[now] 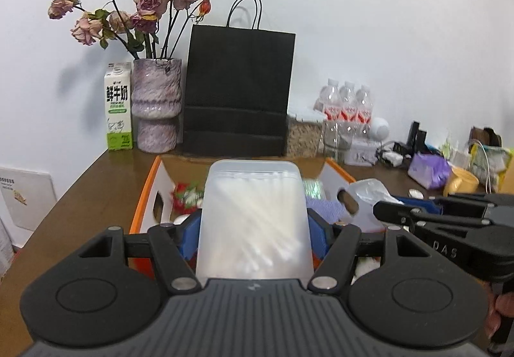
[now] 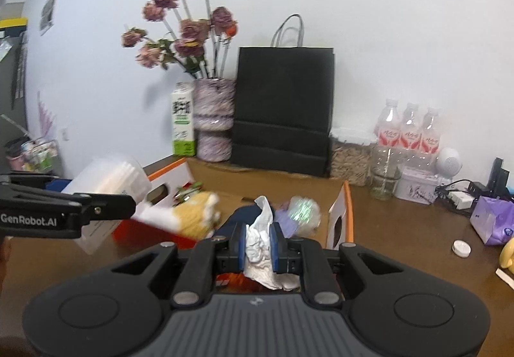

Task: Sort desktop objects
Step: 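Carry the container with the left gripper while the right carries the tissue over the box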

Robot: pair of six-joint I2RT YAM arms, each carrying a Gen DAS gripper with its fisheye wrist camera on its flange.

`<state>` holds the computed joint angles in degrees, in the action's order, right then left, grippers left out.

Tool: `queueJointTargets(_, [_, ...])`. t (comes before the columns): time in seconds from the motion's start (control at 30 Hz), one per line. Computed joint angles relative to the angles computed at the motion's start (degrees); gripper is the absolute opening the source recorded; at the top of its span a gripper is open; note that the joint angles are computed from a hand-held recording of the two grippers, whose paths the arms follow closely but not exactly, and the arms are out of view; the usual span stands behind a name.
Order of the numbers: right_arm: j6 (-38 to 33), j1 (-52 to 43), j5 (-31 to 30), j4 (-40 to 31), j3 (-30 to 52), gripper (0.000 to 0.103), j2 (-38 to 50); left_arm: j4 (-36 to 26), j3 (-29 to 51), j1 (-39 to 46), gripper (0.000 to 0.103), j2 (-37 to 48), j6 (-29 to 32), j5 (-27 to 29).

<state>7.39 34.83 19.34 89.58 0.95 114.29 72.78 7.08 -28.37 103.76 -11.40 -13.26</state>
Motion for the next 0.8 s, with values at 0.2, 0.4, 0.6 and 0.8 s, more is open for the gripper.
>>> queueJointTargets(0.2, [-0.43, -7.95, -5.21, -10.90, 10.77, 0.014, -0.53, -8.01, 11.92, 5.12, 0.066, 4.20, 2.37, 4.74])
queueJointTargets(0.4, [0.06, -12.01, -9.01, -17.54, 21.92, 0.014, 4.98, -14.53, 23.07, 7.78, 0.066, 11.62, 1.73, 5.67])
queueJointTargets(0.6, [-0.17, -13.76, -11.03, -19.28, 27.10, 0.014, 9.89, -16.34, 29.14, 7.80, 0.066, 17.78, 2.82, 3.37])
queueJointTargets(0.8, [0.56, -15.01, -12.48, -19.49, 28.11, 0.014, 11.65, -15.96, 30.62, 7.57, 0.066, 20.44, 2.95, 2.44])
